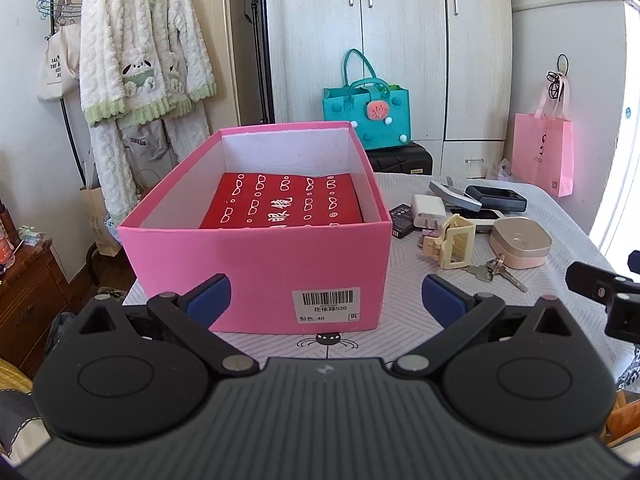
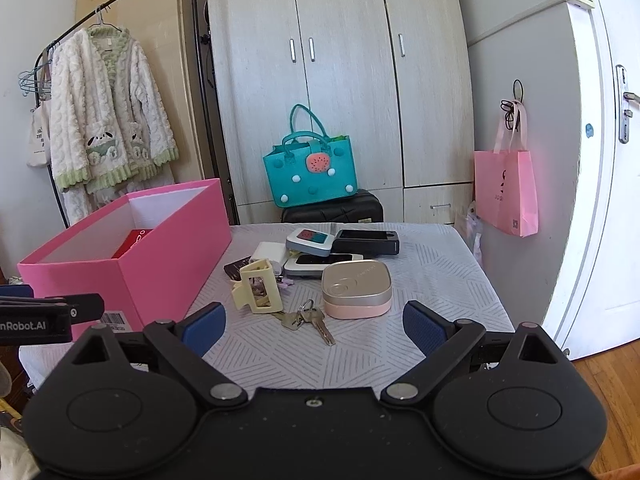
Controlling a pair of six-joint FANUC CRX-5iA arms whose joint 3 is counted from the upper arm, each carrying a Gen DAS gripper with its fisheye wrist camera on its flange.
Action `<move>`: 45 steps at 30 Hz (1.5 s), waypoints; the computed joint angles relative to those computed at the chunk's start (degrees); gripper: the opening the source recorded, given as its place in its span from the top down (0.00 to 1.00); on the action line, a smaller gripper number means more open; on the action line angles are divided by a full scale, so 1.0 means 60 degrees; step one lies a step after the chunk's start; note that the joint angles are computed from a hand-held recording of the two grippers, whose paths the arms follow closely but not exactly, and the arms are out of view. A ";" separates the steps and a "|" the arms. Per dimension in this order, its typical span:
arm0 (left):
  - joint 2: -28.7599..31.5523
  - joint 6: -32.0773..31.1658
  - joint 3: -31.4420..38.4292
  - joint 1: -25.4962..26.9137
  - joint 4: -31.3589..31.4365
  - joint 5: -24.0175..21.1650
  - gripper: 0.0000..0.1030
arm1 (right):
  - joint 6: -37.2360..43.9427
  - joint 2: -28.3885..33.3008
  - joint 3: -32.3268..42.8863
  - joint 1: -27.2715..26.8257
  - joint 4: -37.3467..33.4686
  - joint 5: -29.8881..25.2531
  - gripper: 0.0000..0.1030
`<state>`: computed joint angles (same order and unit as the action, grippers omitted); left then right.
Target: Organize rigid objects
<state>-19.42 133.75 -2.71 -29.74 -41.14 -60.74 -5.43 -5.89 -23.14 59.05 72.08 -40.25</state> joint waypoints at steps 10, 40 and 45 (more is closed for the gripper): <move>0.0018 -0.0192 -0.0058 0.0148 0.0282 0.0128 0.00 | -0.0180 -0.0015 -0.0118 -0.0085 0.0185 0.0200 0.04; 0.2301 -0.7436 0.3230 0.4757 0.2821 -0.0980 0.05 | 0.6866 0.2007 0.3189 -0.1861 -0.6554 0.1402 0.13; 0.3744 -0.8423 0.4551 0.5589 0.3865 -0.2420 0.40 | 0.8187 0.2530 0.4132 -0.1872 -0.7494 0.0658 0.16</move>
